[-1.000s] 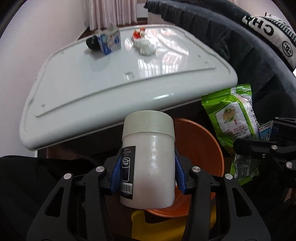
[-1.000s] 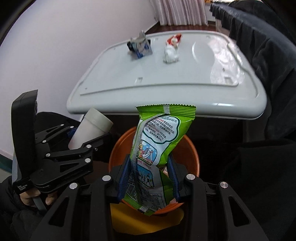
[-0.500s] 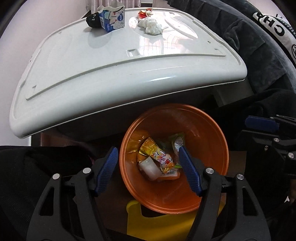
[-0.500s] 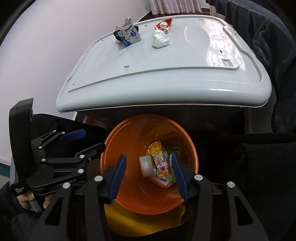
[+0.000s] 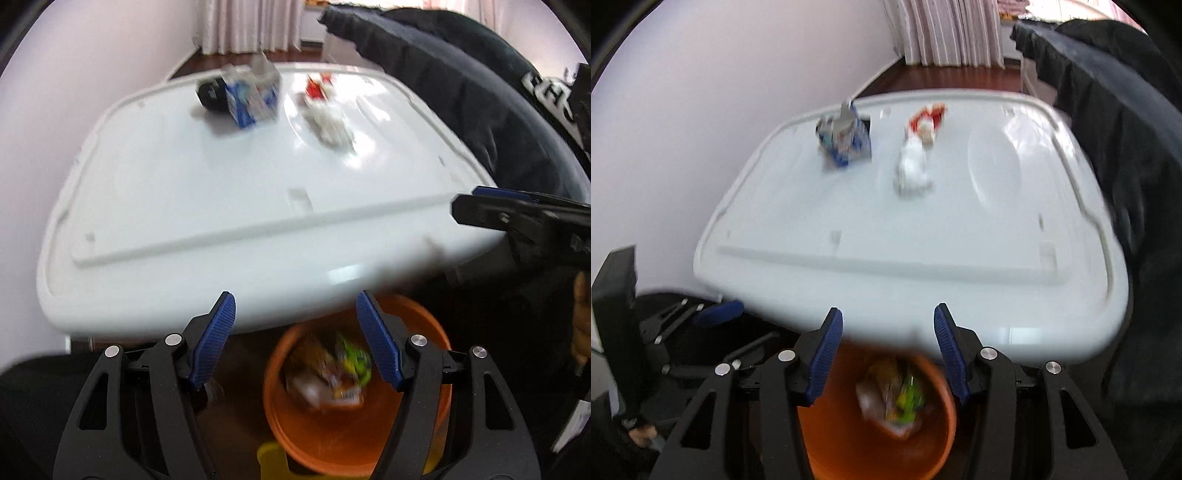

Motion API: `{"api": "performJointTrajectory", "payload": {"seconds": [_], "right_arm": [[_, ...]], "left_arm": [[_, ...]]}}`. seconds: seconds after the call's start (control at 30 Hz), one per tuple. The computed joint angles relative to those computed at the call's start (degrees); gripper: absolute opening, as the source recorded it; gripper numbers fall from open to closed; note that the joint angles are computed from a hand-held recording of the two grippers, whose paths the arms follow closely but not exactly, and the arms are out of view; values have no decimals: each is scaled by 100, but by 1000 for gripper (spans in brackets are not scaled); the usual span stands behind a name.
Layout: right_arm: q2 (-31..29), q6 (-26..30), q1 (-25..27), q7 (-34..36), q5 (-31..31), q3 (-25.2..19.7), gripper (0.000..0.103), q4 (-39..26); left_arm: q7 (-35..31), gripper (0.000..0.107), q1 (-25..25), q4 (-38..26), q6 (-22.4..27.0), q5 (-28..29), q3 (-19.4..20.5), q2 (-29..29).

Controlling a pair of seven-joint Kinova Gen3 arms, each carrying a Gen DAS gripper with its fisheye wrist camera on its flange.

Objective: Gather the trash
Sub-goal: 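Move both tools back over the tray-table, then grasp the white tissue with the right tool while the left tool grasps the torn milk carton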

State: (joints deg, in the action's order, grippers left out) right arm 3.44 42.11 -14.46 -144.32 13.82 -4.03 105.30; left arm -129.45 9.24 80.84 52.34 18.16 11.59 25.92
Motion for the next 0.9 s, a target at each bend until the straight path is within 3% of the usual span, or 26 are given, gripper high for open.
{"api": "performJointTrajectory", "payload": {"seconds": [0.23, 0.57, 0.6, 0.63, 0.67, 0.77, 0.9], "right_arm": [[1128, -121, 634, 1120, -589, 387, 52, -1076], [2547, 298, 1128, 2039, -1436, 420, 53, -2447], [2599, 322, 1090, 2065, -1422, 463, 52, -2518], [2658, 413, 1019, 2091, -1335, 517, 38, -2628], [2724, 512, 996, 2149, -1291, 532, 33, -2716], [2608, 527, 965, 2021, -1286, 633, 32, -2630], [2051, 27, 901, 1690, -1029, 832, 32, -2031]], "left_arm": [[737, 73, 510, -1033, -403, -444, -174, 563], [1570, 74, 962, -2708, 95, -1121, -350, 1697], [1613, 74, 980, -2783, 117, -1144, -353, 1750], [1664, 74, 1004, -2888, 147, -1163, -356, 1820], [1711, 74, 1029, -2996, 176, -1174, -354, 1896], [1823, 74, 1117, -3229, 249, -1228, -368, 2050], [2079, 74, 1288, -3569, 325, -1257, -398, 2260]]}}
